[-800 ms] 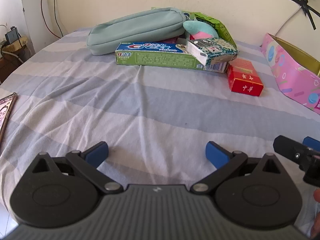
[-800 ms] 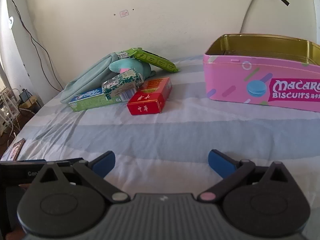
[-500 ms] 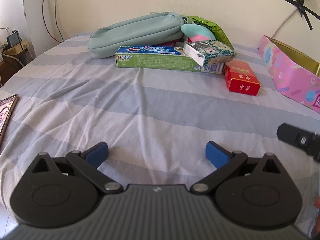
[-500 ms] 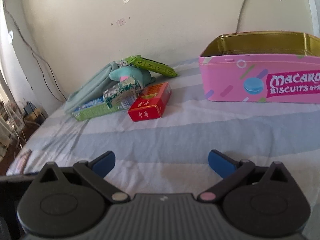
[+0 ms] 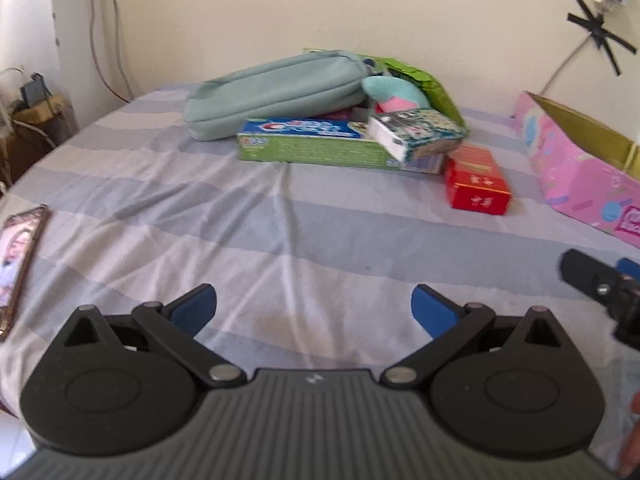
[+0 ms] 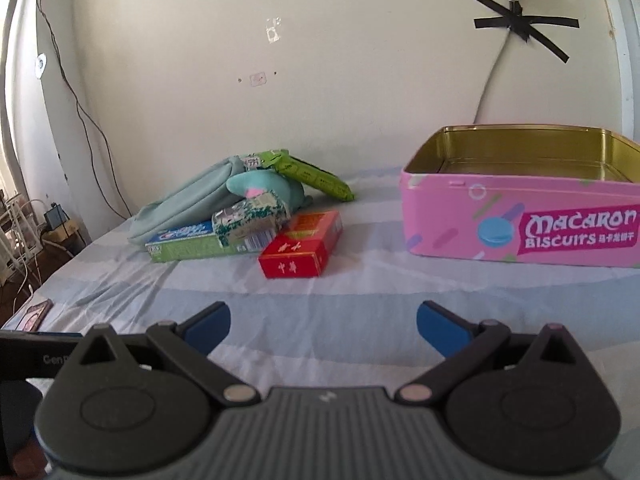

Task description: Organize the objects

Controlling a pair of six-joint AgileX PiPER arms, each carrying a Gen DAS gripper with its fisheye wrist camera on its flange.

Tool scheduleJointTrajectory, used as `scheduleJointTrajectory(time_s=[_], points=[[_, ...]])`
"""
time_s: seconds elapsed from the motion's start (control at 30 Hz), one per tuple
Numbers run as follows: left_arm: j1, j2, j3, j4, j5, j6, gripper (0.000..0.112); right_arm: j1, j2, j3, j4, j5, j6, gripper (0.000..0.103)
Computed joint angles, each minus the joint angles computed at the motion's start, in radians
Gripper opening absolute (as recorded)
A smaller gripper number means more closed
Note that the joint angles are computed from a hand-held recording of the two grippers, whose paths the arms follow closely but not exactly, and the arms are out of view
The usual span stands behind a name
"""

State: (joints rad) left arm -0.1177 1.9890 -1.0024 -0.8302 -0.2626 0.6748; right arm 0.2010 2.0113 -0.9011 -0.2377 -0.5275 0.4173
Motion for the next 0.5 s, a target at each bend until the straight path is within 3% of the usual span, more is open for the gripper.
scheduleJointTrajectory(time_s=[0.5], points=[[-0.011, 0.010, -0.036, -0.260, -0.020, 0.278, 0.103, -0.036, 0.012, 0.000, -0.097, -0.018, 0.100, 0.103]])
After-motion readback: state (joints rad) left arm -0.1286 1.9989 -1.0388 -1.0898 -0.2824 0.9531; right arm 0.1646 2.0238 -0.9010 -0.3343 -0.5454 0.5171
